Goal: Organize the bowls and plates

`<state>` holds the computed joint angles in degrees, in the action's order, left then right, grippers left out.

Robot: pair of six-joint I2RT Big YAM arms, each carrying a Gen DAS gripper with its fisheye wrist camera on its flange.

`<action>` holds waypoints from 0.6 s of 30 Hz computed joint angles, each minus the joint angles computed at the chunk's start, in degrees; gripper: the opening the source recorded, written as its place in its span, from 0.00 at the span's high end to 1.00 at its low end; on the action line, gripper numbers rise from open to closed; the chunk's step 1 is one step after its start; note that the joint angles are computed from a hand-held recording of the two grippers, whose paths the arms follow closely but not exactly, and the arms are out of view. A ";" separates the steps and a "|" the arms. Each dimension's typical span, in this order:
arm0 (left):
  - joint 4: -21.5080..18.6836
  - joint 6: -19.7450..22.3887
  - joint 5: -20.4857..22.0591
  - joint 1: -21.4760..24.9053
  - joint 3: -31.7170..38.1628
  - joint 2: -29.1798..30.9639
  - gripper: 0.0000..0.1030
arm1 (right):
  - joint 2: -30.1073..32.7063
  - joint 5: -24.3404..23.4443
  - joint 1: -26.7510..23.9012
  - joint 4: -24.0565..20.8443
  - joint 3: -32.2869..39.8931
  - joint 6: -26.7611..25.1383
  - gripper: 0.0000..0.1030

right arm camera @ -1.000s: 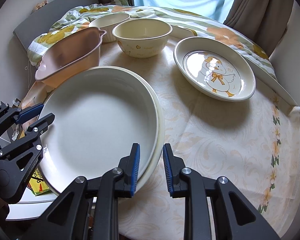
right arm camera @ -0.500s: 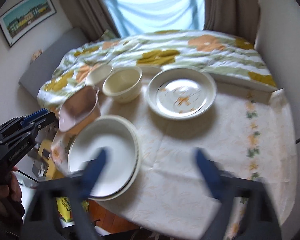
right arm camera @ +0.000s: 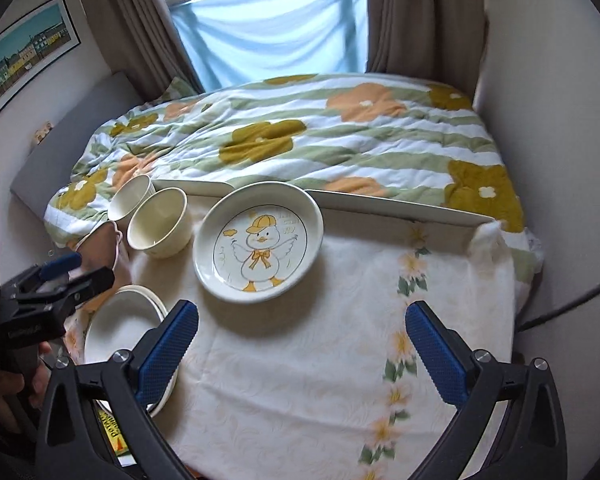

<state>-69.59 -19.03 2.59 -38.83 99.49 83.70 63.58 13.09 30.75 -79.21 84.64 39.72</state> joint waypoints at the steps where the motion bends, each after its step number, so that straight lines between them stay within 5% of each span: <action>1: -0.10 -1.30 0.68 0.02 0.52 1.14 0.02 | 0.47 -2.09 -2.08 1.10 -0.40 -2.75 0.00; 8: -0.30 -11.02 2.64 0.20 3.51 9.96 0.08 | 6.30 -18.24 -14.40 9.85 -5.19 -19.26 0.01; 14: -1.44 -14.26 2.02 0.06 4.60 14.73 0.43 | 10.62 -26.77 -17.89 13.46 -6.86 -25.67 0.31; 18: -1.22 -15.48 1.32 -0.03 4.79 15.90 0.47 | 12.47 -28.52 -18.15 14.83 -6.61 -27.79 0.47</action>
<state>-70.81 -34.51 3.90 -38.86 104.28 99.60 76.05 -15.43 12.60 -64.38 78.03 11.93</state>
